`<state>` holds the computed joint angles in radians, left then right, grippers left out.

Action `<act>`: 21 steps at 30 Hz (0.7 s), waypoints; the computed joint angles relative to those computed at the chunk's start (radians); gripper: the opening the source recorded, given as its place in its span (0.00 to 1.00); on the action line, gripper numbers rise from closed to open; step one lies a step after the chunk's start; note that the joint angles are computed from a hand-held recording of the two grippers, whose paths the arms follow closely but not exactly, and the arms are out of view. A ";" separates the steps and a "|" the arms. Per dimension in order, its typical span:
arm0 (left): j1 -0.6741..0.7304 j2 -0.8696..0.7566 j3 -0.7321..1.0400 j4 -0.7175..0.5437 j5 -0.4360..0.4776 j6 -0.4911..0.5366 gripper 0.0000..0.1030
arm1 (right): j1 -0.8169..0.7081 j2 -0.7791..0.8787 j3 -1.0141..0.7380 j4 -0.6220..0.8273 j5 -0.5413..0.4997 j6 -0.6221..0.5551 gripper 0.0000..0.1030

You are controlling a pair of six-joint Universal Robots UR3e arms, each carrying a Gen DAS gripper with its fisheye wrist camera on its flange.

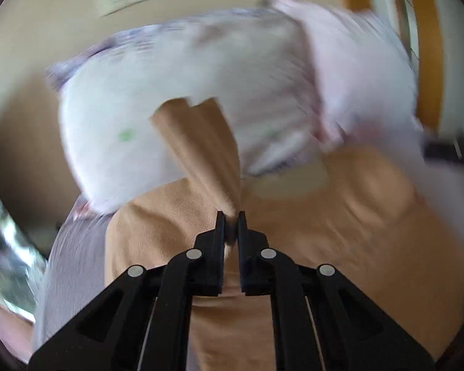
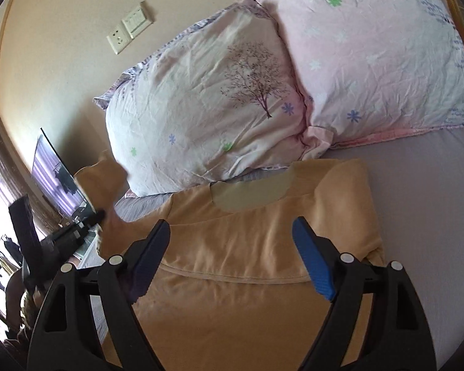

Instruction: Fold small clothes

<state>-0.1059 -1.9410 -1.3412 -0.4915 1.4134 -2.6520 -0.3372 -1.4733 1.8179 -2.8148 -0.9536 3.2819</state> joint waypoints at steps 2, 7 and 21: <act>-0.157 -0.014 -0.148 0.114 0.127 0.184 0.10 | -0.011 0.032 -0.022 0.065 -0.012 -0.013 0.80; -0.205 0.069 -0.467 0.371 0.229 0.307 0.22 | -0.026 0.136 -0.121 0.228 -0.021 -0.035 0.61; 0.139 0.354 -0.683 0.205 0.103 0.118 0.46 | 0.160 0.194 -0.173 0.346 -0.196 -0.139 0.37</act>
<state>0.0330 -1.5869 -2.0239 -0.2865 1.5164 -2.5339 -0.1768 -1.2794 1.6450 -2.4691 -1.1499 3.1432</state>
